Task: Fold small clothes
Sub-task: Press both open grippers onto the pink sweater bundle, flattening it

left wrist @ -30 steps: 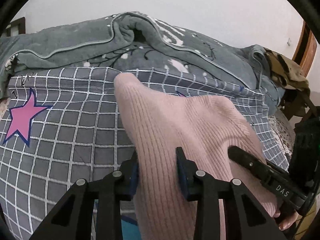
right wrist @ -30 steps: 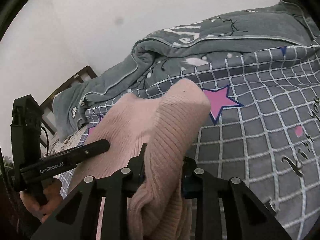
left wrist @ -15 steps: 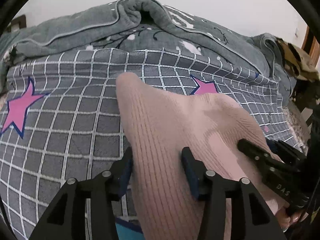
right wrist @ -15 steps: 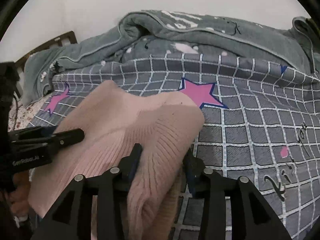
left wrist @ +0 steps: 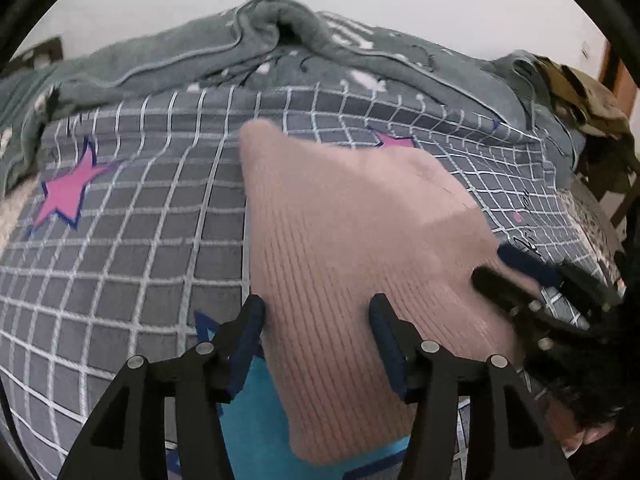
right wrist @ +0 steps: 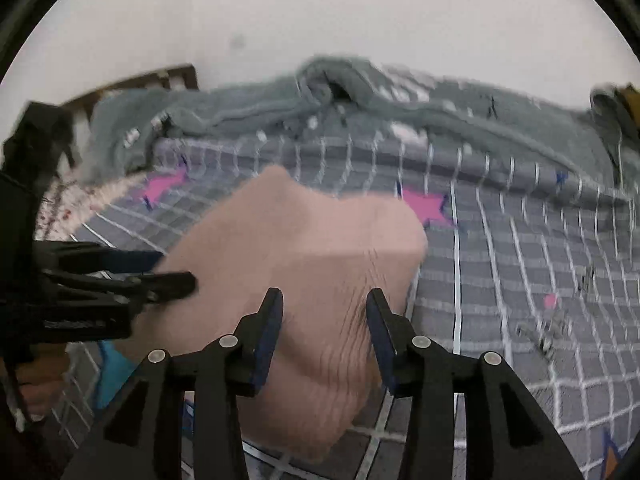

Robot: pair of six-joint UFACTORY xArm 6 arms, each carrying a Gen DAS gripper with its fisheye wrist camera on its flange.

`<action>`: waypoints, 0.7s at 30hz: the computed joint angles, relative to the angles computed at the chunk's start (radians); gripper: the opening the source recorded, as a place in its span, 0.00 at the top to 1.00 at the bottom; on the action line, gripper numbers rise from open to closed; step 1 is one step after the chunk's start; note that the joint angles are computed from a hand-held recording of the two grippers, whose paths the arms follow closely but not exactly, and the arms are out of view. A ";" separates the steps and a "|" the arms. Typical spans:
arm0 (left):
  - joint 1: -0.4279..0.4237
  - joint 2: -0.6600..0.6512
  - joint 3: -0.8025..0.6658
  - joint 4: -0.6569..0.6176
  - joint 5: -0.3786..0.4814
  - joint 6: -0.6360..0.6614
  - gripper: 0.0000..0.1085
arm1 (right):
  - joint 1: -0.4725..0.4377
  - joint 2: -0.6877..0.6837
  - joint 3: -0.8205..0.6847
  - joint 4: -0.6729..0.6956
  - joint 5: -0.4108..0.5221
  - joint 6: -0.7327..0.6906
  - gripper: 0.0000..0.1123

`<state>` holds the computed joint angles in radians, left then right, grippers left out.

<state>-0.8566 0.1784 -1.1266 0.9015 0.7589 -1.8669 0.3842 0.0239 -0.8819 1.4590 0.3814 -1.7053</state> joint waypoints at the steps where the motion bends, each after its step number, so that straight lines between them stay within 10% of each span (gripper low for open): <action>1: 0.008 0.000 0.008 0.000 -0.019 -0.012 0.47 | 0.014 0.021 -0.006 -0.025 -0.044 0.034 0.62; 17: 0.036 -0.085 0.095 0.166 -0.094 -0.178 0.51 | -0.014 0.025 -0.050 -0.008 -0.006 0.001 0.62; 21: 0.065 -0.069 0.035 0.154 -0.064 -0.056 0.51 | -0.013 0.074 -0.134 -0.013 0.003 0.052 0.62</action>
